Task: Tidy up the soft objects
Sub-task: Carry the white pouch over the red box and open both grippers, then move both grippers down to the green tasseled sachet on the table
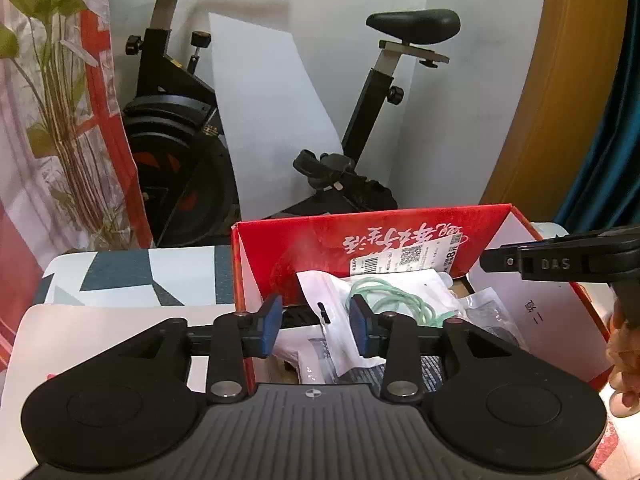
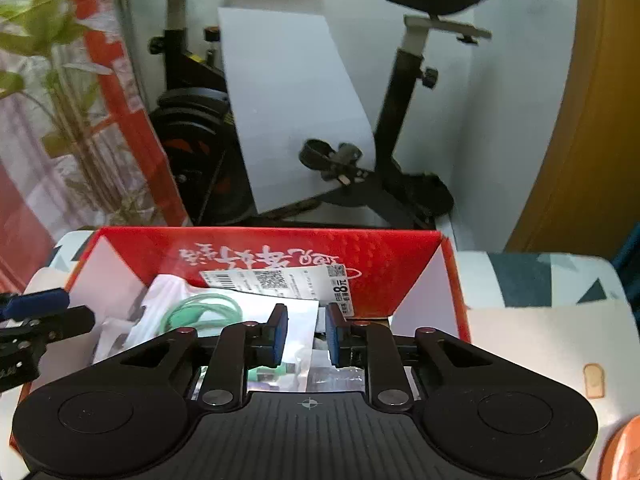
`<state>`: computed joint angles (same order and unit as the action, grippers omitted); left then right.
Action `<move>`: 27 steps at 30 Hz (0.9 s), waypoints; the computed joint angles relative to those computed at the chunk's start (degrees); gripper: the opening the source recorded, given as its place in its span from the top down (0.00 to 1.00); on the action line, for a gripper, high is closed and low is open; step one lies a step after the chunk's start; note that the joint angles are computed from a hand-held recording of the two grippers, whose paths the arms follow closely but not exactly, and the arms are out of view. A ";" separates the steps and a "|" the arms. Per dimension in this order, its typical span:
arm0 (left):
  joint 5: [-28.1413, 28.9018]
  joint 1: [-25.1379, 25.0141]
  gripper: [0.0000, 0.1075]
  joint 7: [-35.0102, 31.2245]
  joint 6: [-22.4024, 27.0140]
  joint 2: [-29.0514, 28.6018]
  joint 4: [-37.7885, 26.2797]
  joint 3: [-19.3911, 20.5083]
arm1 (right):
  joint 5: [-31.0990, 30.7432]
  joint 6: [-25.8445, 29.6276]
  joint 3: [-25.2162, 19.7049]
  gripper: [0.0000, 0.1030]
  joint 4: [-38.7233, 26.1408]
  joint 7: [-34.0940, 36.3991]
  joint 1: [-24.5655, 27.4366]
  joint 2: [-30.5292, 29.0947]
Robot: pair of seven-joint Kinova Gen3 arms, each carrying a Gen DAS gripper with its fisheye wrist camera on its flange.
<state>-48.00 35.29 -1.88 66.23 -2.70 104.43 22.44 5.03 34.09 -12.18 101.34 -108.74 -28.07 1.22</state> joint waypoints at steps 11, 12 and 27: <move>-6.64 8.46 0.13 5.99 14.13 2.74 -2.84 4.73 | -4.54 -4.59 -0.86 0.29 7.26 7.20 0.92 -9.80; -7.21 9.60 0.10 6.93 15.47 3.01 -3.13 4.78 | -5.17 -4.90 -0.88 0.23 8.00 7.76 0.94 -10.73; -9.95 24.84 0.04 20.97 32.74 7.85 -6.48 4.61 | -14.90 -11.06 2.52 0.00 19.09 14.24 -0.14 -22.68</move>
<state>-57.95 60.14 19.09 98.97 5.15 97.95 27.05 -9.87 23.03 -9.65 120.43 -94.50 -28.21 -21.46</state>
